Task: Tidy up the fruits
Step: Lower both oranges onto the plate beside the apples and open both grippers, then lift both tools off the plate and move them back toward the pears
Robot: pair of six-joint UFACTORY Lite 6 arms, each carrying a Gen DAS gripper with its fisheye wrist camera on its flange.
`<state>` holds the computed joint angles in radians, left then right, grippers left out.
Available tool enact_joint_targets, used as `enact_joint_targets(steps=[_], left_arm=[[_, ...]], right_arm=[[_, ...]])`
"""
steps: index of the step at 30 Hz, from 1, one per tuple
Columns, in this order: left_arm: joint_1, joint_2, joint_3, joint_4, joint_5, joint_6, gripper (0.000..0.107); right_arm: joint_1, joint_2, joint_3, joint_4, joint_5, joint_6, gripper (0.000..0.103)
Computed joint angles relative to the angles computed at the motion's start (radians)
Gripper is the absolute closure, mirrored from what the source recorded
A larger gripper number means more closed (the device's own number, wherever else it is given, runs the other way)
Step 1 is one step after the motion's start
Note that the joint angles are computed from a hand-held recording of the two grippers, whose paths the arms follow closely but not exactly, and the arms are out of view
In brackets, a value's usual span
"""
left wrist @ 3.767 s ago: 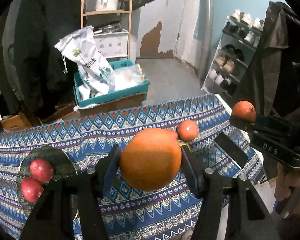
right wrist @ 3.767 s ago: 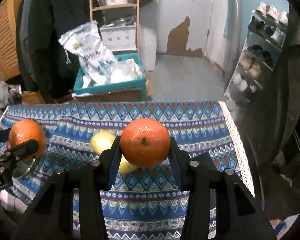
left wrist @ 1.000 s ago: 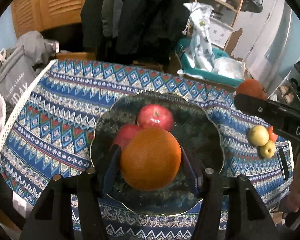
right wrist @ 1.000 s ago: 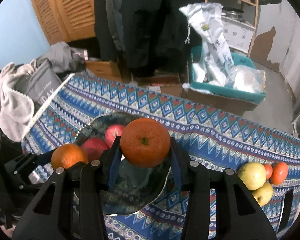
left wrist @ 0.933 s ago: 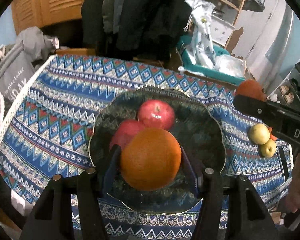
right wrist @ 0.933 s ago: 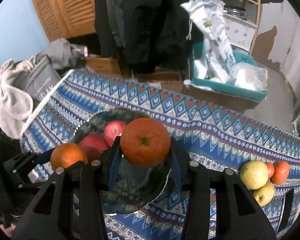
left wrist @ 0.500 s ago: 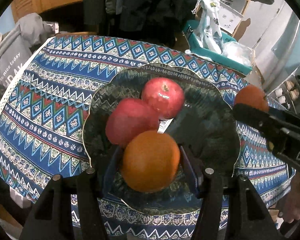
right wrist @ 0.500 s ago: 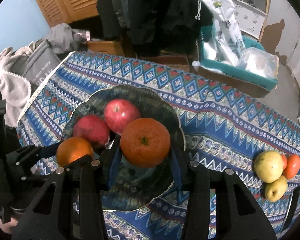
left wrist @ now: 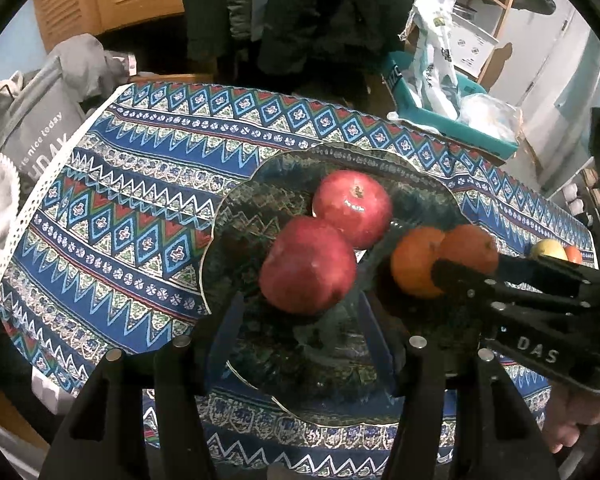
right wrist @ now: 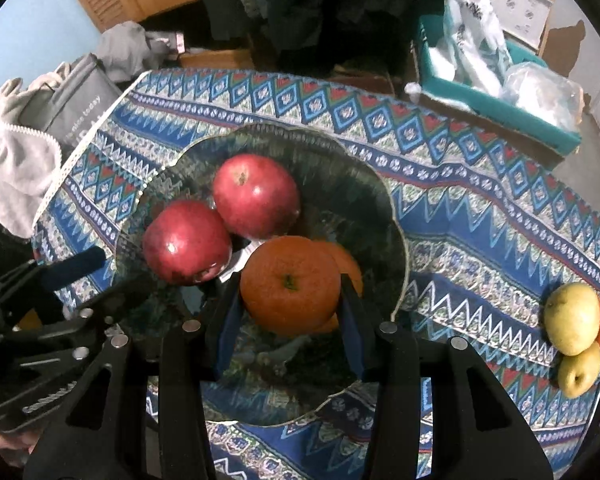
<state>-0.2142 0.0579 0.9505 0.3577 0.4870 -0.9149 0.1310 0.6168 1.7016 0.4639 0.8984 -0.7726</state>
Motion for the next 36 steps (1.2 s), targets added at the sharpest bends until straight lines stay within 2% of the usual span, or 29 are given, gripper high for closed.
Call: enact_joint_targets(steps=[13,18,28,30,36], left_arm=[[-0.018,-0.031,0.024,0.012,0.030,-0.012,0.043],[-0.031,-0.055,0.044,0.020,0.049,-0.022,0.043],[-0.116,-0.073,0.136,0.106,0.105,-0.100,0.039],[-0.141,-0.067,0.161,0.132,0.119,-0.123,0.035],[-0.215,-0.037,0.241,0.198,0.165,-0.166,0.032]], right_arm=[[-0.003,-0.014,0.031,0.046,0.037,-0.016,0.054],[-0.019,-0.057,0.046,0.039,0.021,-0.002,0.054],[-0.085,-0.124,0.104,0.023,0.016,0.009,0.050],[-0.102,-0.132,0.114,0.023,0.020,0.006,0.049],[-0.170,-0.147,0.154,0.052,0.047,-0.018,0.043]])
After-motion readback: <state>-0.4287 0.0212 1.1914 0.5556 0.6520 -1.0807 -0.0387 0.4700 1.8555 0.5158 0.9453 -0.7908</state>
